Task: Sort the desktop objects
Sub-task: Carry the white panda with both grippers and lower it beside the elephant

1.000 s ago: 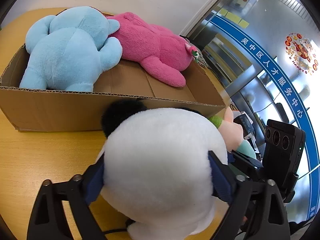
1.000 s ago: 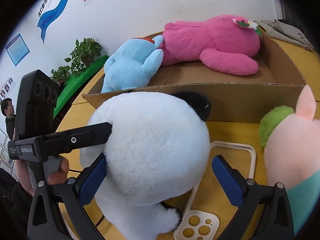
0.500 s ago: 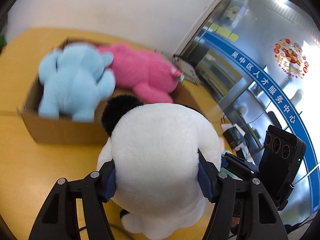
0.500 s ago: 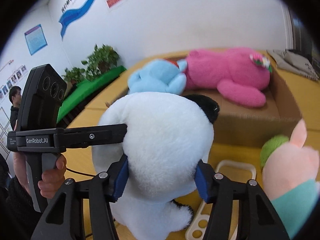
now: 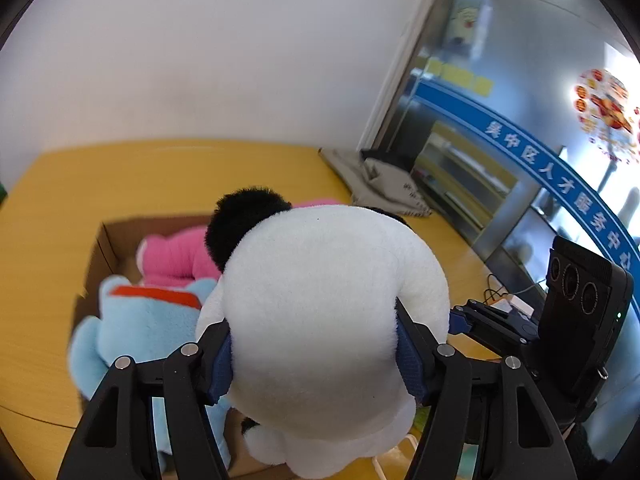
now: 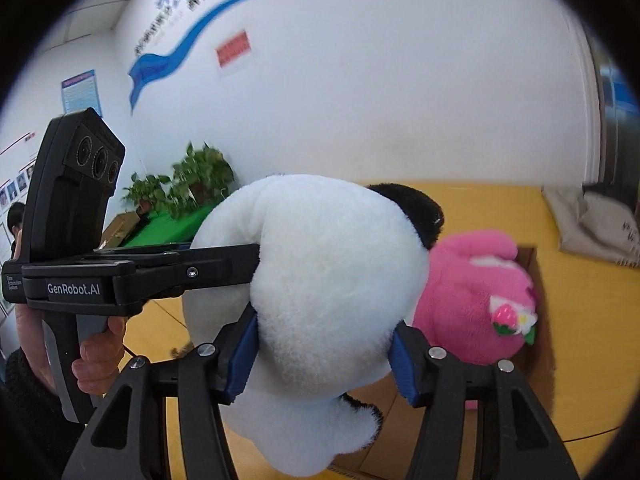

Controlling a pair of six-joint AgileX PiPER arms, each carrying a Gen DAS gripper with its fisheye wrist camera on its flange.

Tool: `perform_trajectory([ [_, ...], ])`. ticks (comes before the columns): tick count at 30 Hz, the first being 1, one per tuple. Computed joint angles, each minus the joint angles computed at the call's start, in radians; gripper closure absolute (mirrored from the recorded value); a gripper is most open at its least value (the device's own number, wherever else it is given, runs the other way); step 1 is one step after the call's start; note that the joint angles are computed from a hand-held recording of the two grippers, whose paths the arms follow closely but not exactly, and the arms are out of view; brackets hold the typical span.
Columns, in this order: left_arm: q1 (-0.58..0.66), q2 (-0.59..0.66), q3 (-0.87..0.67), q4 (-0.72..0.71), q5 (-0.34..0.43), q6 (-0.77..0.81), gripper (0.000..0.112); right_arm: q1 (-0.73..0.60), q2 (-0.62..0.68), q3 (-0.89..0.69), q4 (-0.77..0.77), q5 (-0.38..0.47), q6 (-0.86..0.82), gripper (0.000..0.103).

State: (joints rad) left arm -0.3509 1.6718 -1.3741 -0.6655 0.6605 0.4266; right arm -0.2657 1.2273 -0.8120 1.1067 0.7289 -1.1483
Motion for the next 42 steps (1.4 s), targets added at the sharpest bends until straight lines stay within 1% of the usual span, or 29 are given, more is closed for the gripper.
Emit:
perform_trajectory([
  [2, 0.019, 0.104, -0.048, -0.022, 0.024, -0.002, 0.041, 0.016, 0.104, -0.018, -0.009, -0.031, -0.004, 0.047],
  [4, 0.014, 0.18, -0.072, 0.002, 0.021, -0.005, 0.041, 0.028, 0.212, -0.041, -0.035, -0.043, 0.025, 0.047],
  [7, -0.045, 0.22, -0.053, 0.128, -0.052, -0.047, 0.04, 0.061, 0.341, -0.089, -0.147, -0.066, 0.143, 0.047],
  [8, -0.057, 0.216, -0.041, 0.144, -0.075, -0.054, 0.038, 0.062, 0.362, -0.098, -0.162, -0.064, 0.159, 0.046],
  [10, -0.057, 0.212, -0.038, 0.121, -0.08, -0.042, 0.035, 0.053, 0.392, -0.115, -0.182, -0.049, 0.178, 0.044],
  [12, -0.046, 0.211, -0.034, 0.074, -0.07, -0.004, 0.032, 0.013, 0.372, -0.111, -0.167, -0.009, 0.149, 0.043],
  [15, -0.044, 0.205, -0.015, 0.042, -0.084, 0.032, 0.031, -0.071, 0.264, -0.06, -0.124, 0.028, 0.059, 0.042],
  [16, -0.043, 0.205, -0.012, 0.032, -0.089, 0.04, 0.031, -0.116, 0.231, -0.055, -0.098, 0.058, 0.03, 0.042],
  [18, -0.048, 0.205, -0.003, 0.027, -0.107, 0.042, 0.03, -0.17, 0.207, -0.088, -0.077, 0.092, 0.039, 0.042],
  [19, -0.054, 0.199, 0.011, 0.025, -0.122, 0.043, 0.03, -0.167, 0.207, -0.116, -0.09, 0.075, 0.073, 0.042],
  [21, -0.066, 0.189, 0.035, 0.036, -0.151, 0.034, 0.028, -0.101, 0.242, -0.183, -0.176, 0.018, 0.191, 0.041],
  [23, -0.074, 0.17, 0.056, 0.048, -0.17, 0.025, 0.026, -0.014, 0.344, -0.285, -0.29, -0.028, 0.321, 0.041],
  [25, -0.079, 0.134, 0.09, 0.043, -0.19, 0.029, 0.026, 0.08, 0.42, -0.342, -0.454, -0.092, 0.483, 0.043],
  [26, -0.084, 0.112, 0.111, 0.065, -0.206, 0.006, 0.026, 0.102, 0.455, -0.356, -0.5, -0.107, 0.532, 0.044],
  [27, -0.091, 0.087, 0.135, 0.099, -0.225, -0.028, 0.026, 0.111, 0.49, -0.361, -0.508, -0.116, 0.546, 0.044],
  [28, -0.098, 0.06, 0.16, 0.131, -0.253, -0.055, 0.026, 0.126, 0.517, -0.366, -0.546, -0.127, 0.58, 0.044],
  [29, -0.106, 0.035, 0.185, 0.151, -0.291, -0.063, 0.026, 0.148, 0.545, -0.352, -0.583, -0.158, 0.59, 0.046],
  [30, -0.112, 0.019, 0.201, 0.163, -0.325, -0.063, 0.026, 0.156, 0.566, -0.337, -0.58, -0.175, 0.587, 0.046],
  [31, -0.12, 0.016, 0.2, 0.214, -0.343, -0.103, 0.026, 0.142, 0.572, -0.333, -0.537, -0.162, 0.564, 0.047],
  [32, -0.128, 0.034, 0.175, 0.306, -0.335, -0.183, 0.026, 0.118, 0.574, -0.327, -0.471, -0.142, 0.518, 0.047],
  [33, -0.134, 0.057, 0.148, 0.401, -0.319, -0.265, 0.026, 0.106, 0.57, -0.321, -0.445, -0.137, 0.495, 0.047],
  [34, -0.131, 0.087, 0.123, 0.455, -0.295, -0.307, 0.026, 0.105, 0.56, -0.315, -0.45, -0.138, 0.496, 0.047],
  [35, -0.126, 0.112, 0.111, 0.47, -0.284, -0.315, 0.026, 0.106, 0.547, -0.307, -0.454, -0.144, 0.499, 0.047],
  [36, -0.119, 0.126, 0.111, 0.444, -0.29, -0.294, 0.025, 0.107, 0.531, -0.295, -0.456, -0.156, 0.504, 0.047],
  [38, -0.095, 0.152, 0.113, 0.338, -0.298, -0.19, 0.023, 0.104, 0.486, -0.263, -0.462, -0.18, 0.507, 0.044],
  [39, -0.088, 0.156, 0.113, 0.331, -0.297, -0.182, 0.022, 0.102, 0.463, -0.247, -0.458, -0.19, 0.498, 0.044],
  [40, -0.084, 0.161, 0.11, 0.337, -0.293, -0.183, 0.022, 0.094, 0.436, -0.227, -0.443, -0.199, 0.478, 0.037],
  [41, -0.087, 0.165, 0.102, 0.366, -0.287, -0.204, 0.022, 0.083, 0.406, -0.206, -0.421, -0.206, 0.452, 0.022],
  [42, -0.092, 0.168, 0.095, 0.398, -0.283, -0.233, 0.022, 0.068, 0.366, -0.172, -0.377, -0.215, 0.407, 0.019],
])
